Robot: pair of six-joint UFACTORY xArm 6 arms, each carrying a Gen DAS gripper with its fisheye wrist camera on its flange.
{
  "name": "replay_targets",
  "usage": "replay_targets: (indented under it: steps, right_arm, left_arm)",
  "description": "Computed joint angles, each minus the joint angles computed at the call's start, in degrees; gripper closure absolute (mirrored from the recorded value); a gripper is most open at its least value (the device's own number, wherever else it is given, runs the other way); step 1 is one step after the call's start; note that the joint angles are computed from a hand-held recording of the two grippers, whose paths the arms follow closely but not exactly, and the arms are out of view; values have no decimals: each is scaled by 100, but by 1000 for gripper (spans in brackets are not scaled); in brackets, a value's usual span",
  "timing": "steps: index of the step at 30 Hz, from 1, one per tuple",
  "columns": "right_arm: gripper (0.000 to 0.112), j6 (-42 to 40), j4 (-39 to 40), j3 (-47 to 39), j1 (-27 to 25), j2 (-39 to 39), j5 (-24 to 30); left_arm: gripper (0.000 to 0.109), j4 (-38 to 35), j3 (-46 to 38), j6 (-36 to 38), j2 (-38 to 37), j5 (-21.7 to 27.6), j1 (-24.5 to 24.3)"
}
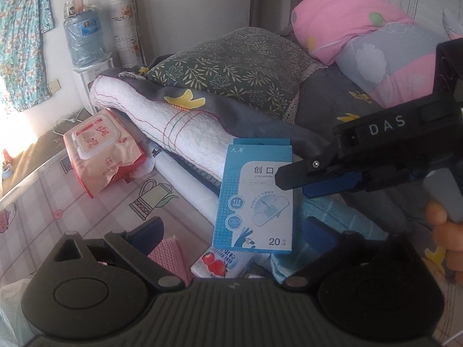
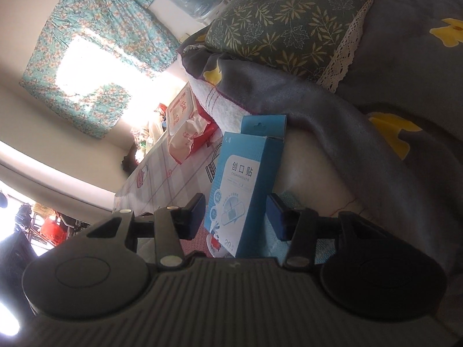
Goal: Organize soft objects
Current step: 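Move the right tool to the blue bandage box and grasp it, then lift the blue bandage box with the right gripper toward the cardboard box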
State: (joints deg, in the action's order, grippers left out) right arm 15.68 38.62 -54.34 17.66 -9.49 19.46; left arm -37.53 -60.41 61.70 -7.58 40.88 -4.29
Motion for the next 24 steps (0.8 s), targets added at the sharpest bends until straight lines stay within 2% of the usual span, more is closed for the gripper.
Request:
replay_targets:
  steps: [4,7,15,19,21,24]
  right_arm:
    - [74,104,-214,-258,-107,288,105]
    - [74,62,-139,-370,-175,430,202]
    - [79,-550,487,-508,-249,616,405]
    - [80,-1037,1172,-485,-265,676,387]
    - [82,-1292,1524,-460,-256,688,362]
    - [84,-1661,2050,-430,-239,703,321]
  left_arm:
    - [6,208,-346,-131,413,154,-131]
    - [6,457,-626,-319,717,320,-211]
    - [6,811,-1144,-759,1263,655,-323]
    - [8,913,-1235,-978,1356,668,-358]
    - [13,939,-1230,-1023,1356,660,-379]
    - [30,1032,-1213,-1200,1341,596,-434]
